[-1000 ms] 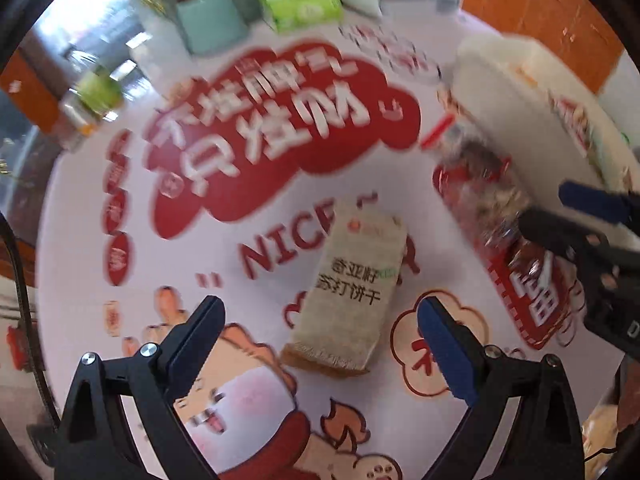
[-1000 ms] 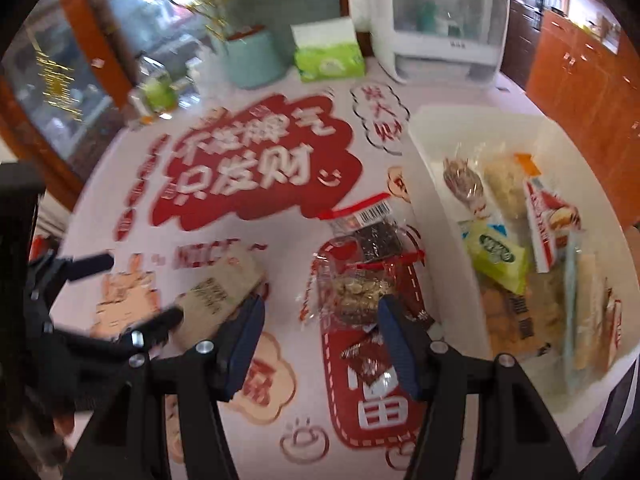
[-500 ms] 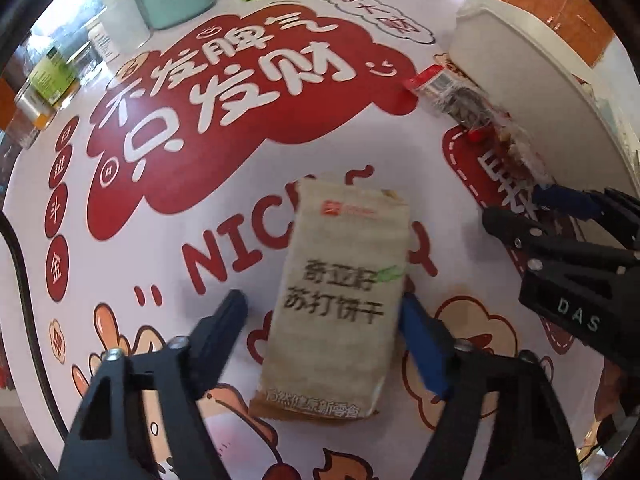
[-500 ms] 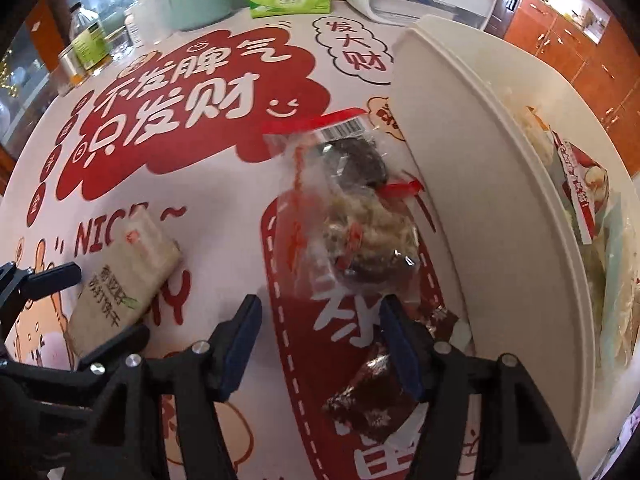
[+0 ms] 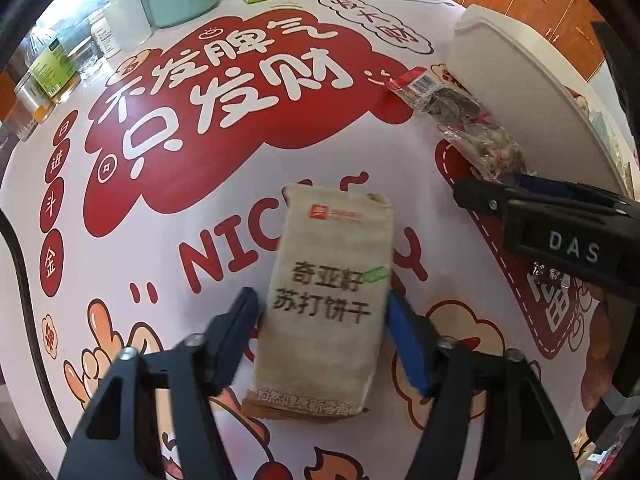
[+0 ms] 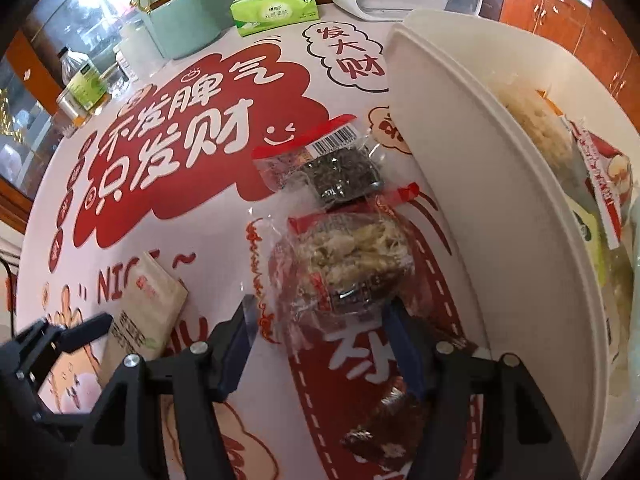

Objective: Organize snacks
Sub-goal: 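Grasp the beige cracker bag with the left tool while the right tool reaches for the nut bag, then grasp the clear nut bag with the right tool while the left tool holds the cracker bag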

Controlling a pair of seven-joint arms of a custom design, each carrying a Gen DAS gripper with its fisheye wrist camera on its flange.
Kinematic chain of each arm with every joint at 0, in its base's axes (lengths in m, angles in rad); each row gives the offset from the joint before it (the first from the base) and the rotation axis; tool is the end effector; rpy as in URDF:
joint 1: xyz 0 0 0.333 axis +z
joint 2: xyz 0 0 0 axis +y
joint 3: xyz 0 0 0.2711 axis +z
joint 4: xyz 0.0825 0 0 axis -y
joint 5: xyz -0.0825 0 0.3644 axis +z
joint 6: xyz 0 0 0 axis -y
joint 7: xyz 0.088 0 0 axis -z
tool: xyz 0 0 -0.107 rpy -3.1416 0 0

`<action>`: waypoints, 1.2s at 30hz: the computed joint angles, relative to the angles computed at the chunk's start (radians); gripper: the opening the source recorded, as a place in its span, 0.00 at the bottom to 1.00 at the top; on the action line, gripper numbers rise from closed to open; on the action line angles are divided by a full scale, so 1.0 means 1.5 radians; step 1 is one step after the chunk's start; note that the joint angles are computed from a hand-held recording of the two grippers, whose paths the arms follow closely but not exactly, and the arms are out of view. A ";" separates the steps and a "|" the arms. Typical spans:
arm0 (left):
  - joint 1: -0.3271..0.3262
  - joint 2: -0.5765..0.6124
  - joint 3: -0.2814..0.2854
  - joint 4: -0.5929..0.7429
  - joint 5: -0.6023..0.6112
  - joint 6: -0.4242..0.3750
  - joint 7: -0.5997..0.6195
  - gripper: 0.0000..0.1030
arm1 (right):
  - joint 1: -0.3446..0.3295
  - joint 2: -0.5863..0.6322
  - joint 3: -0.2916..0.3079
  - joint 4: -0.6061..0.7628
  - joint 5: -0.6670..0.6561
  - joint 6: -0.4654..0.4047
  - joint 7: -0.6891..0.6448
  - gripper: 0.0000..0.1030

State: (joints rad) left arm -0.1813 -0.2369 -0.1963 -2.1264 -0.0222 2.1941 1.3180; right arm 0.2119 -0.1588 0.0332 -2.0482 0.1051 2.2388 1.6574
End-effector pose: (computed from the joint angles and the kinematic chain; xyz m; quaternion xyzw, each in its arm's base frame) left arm 0.4676 -0.1917 0.5020 -0.6573 0.7385 -0.1274 0.0795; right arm 0.5131 0.1323 0.5076 -0.7324 0.6570 -0.0653 0.1667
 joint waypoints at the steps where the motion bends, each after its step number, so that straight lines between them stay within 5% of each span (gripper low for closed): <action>1: 0.000 -0.002 0.001 -0.001 0.000 -0.001 0.000 0.54 | 0.000 0.000 0.001 -0.002 -0.002 0.007 0.003 0.61; 3: 0.001 -0.006 0.003 -0.006 -0.006 0.003 -0.001 0.53 | 0.001 -0.005 0.004 -0.012 -0.011 0.024 0.005 0.46; 4: 0.002 -0.011 0.002 -0.011 -0.004 0.005 -0.008 0.53 | 0.003 -0.007 0.005 -0.014 -0.014 0.026 -0.004 0.19; 6: 0.003 -0.022 0.000 -0.021 0.001 0.008 -0.020 0.52 | 0.006 -0.012 0.002 -0.019 0.000 0.030 -0.015 0.16; 8: 0.002 -0.036 0.000 -0.029 0.001 0.013 -0.027 0.52 | 0.006 -0.023 0.001 -0.031 0.005 0.044 -0.021 0.00; 16: 0.005 -0.083 -0.006 -0.020 0.014 0.031 -0.064 0.52 | 0.024 -0.132 -0.022 -0.105 0.085 0.119 -0.109 0.00; 22: 0.001 -0.087 -0.009 -0.007 0.021 0.016 -0.086 0.52 | 0.017 -0.115 -0.030 -0.067 0.097 0.093 -0.140 0.02; 24: -0.001 -0.088 -0.007 -0.012 0.015 0.013 -0.088 0.52 | 0.011 -0.083 -0.028 -0.033 0.090 0.076 -0.138 0.13; 26: -0.002 -0.091 -0.004 -0.019 0.008 0.011 -0.091 0.52 | 0.000 -0.059 -0.015 -0.017 0.057 0.083 -0.122 0.50; 27: -0.003 -0.092 -0.003 -0.024 0.004 0.011 -0.092 0.52 | -0.007 -0.046 -0.006 -0.012 0.025 0.096 -0.106 0.56; 31: -0.002 -0.096 0.001 -0.038 -0.008 0.011 -0.096 0.52 | -0.007 0.002 0.000 0.022 -0.020 0.089 -0.111 0.60; 36: 0.004 -0.095 0.006 -0.043 -0.013 0.013 -0.100 0.52 | 0.000 0.076 0.029 0.087 -0.197 0.042 -0.042 0.61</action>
State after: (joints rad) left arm -0.1746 -0.3787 -0.1867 -2.1916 -0.0414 2.2132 1.1675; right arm 0.2124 -0.0441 0.0768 -1.9169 -0.1901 2.3017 1.5942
